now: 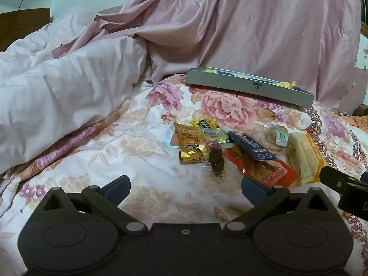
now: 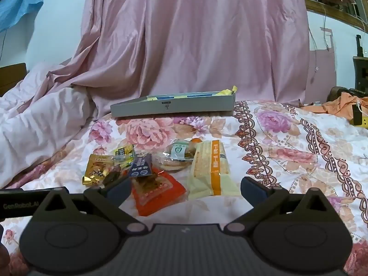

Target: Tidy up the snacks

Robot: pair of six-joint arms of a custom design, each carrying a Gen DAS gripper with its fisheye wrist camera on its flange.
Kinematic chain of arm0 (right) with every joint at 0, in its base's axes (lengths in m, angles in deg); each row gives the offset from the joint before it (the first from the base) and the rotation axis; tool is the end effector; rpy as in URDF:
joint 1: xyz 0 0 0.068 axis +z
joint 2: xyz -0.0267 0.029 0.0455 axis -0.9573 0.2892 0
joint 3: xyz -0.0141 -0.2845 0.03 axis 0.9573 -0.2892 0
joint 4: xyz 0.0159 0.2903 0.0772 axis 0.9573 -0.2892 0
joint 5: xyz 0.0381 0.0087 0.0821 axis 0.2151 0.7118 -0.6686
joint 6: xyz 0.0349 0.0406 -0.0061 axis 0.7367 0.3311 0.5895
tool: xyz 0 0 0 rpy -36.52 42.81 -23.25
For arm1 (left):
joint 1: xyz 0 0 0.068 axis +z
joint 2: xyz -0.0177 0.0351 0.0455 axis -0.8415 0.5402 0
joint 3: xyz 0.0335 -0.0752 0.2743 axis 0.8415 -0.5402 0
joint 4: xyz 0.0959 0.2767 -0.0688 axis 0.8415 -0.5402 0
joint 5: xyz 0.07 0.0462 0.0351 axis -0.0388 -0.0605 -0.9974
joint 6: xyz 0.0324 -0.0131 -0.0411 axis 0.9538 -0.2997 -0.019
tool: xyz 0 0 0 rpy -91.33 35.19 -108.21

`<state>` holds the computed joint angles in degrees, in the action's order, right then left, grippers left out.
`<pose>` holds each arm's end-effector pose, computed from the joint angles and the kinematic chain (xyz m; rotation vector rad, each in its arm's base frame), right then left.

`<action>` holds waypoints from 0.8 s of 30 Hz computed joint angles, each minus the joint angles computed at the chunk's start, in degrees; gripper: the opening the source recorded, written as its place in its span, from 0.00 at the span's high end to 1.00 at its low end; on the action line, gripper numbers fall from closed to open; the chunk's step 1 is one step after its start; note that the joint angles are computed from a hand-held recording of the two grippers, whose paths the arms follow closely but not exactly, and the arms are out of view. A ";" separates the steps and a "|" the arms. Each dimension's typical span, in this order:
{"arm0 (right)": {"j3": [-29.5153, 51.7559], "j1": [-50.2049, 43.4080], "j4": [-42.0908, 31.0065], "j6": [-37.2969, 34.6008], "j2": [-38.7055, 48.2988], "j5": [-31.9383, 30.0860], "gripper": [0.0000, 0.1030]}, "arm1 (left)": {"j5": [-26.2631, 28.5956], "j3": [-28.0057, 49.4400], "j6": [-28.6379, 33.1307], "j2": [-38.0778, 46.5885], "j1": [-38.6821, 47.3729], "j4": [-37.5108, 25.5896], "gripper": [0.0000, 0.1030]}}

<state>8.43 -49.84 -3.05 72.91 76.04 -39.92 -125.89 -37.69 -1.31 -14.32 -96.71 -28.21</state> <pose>0.2405 0.1054 0.1151 -0.3252 1.9574 0.3755 0.1694 -0.1035 0.1125 -0.5416 2.0540 0.2374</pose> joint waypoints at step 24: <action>0.10 1.95 -0.34 0.63 0.03 1.76 0.00 | -0.03 -0.13 0.20 -0.12 -0.02 0.30 0.01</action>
<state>8.53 -47.90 -3.38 73.54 76.07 -38.16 -125.92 -37.82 -1.11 -14.44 -96.74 -27.91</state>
